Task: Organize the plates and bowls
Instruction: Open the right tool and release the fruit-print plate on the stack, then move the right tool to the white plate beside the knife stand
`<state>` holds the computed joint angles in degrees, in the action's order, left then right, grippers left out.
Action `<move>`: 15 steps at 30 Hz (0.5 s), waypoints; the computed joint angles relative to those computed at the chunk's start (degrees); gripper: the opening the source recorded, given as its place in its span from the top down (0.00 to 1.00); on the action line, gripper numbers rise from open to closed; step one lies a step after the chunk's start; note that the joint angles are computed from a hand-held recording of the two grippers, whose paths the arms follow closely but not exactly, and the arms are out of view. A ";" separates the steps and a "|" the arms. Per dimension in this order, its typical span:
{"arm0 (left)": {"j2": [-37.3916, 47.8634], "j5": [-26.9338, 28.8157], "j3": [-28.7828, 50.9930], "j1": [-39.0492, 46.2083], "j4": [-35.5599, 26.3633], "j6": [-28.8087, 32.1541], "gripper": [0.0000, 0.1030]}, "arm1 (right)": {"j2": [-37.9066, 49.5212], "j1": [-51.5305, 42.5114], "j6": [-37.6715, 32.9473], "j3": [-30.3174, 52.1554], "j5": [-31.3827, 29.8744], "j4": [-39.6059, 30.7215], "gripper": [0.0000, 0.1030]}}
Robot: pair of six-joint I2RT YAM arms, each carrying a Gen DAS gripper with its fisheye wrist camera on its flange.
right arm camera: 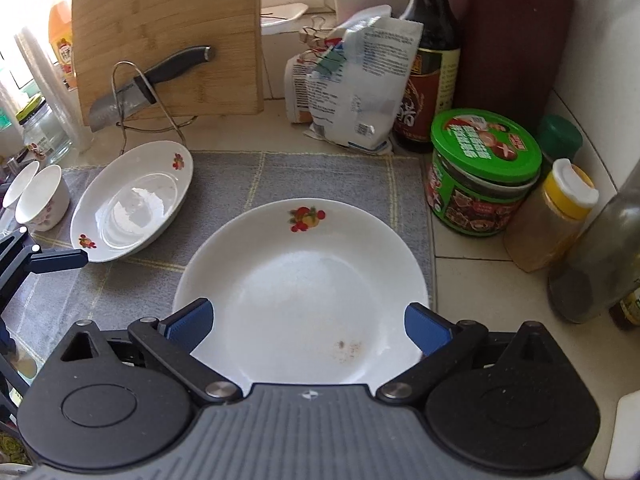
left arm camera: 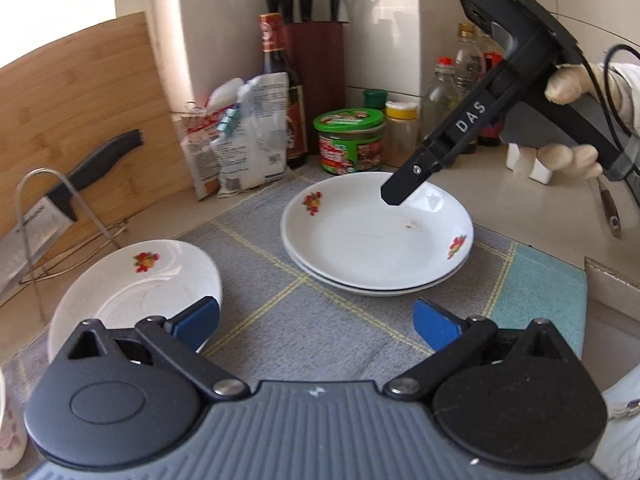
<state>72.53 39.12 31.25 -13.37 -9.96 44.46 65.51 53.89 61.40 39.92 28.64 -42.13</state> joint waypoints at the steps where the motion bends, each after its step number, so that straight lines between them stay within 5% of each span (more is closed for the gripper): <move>1: -0.87 0.25 -0.16 1.15 -0.43 -0.13 0.01 | 1.85 1.21 0.42 1.16 0.81 0.64 0.00; 15: -3.19 1.40 1.50 18.91 -5.39 0.95 0.01 | 23.61 12.71 2.36 17.66 10.70 4.34 0.00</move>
